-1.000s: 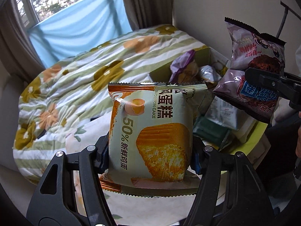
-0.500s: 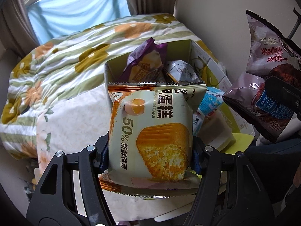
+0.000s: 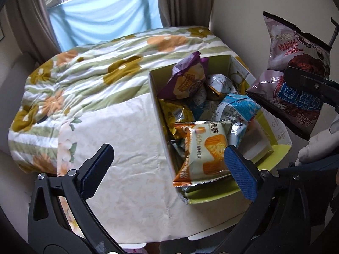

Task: Organize snacks

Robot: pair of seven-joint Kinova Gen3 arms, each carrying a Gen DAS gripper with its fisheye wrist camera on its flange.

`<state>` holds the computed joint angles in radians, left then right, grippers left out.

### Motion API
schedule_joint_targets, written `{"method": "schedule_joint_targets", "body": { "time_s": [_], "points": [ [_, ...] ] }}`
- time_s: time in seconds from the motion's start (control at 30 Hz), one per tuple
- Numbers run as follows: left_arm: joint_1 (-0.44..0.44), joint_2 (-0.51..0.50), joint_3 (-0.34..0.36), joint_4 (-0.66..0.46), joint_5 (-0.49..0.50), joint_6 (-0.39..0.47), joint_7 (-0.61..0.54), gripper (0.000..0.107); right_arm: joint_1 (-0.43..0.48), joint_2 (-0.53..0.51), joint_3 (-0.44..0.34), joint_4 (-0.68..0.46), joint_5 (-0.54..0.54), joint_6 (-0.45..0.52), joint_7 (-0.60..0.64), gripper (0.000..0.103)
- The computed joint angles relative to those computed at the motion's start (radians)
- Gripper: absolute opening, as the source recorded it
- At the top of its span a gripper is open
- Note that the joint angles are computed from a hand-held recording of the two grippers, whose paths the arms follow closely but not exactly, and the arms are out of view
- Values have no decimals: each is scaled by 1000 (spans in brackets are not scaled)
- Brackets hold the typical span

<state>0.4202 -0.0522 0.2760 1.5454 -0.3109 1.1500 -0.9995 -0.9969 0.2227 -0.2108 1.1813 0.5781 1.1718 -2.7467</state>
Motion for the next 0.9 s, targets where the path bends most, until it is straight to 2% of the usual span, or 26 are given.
{"method": "schedule_joint_targets", "body": {
  "time_s": [0.23, 0.4, 0.43, 0.47, 0.5, 0.63, 0.8, 0.9],
  "points": [
    [-36, -17, -14, -18, -14, 34, 5, 103, 72, 114, 27, -136, -151, -33, 176, 57],
    [-45, 4, -19, -32, -43, 70, 19, 103, 103, 201, 56, -229, -262, -13, 303, 60],
    [-45, 6, -21, -33, -44, 75, 21, 103, 108, 215, 61, -244, -284, -6, 323, 72],
    [-46, 4, -24, -31, -45, 77, 23, 103, 104, 220, 70, -249, -295, -2, 328, 94],
    [-47, 2, -26, -27, -47, 79, 28, 103, 93, 216, 82, -240, -293, -6, 319, 103],
    [-57, -19, -31, 5, -42, 71, 44, 103, 2, 205, 132, -226, -187, 48, 260, 103],
    [-81, -69, -33, 50, -15, 44, 44, 103, -45, 173, 120, -175, -123, 65, 199, 103],
    [-101, -115, -27, 62, 2, 35, 29, 103, -90, 163, 117, -186, -68, 114, 158, 103]
  ]
}}
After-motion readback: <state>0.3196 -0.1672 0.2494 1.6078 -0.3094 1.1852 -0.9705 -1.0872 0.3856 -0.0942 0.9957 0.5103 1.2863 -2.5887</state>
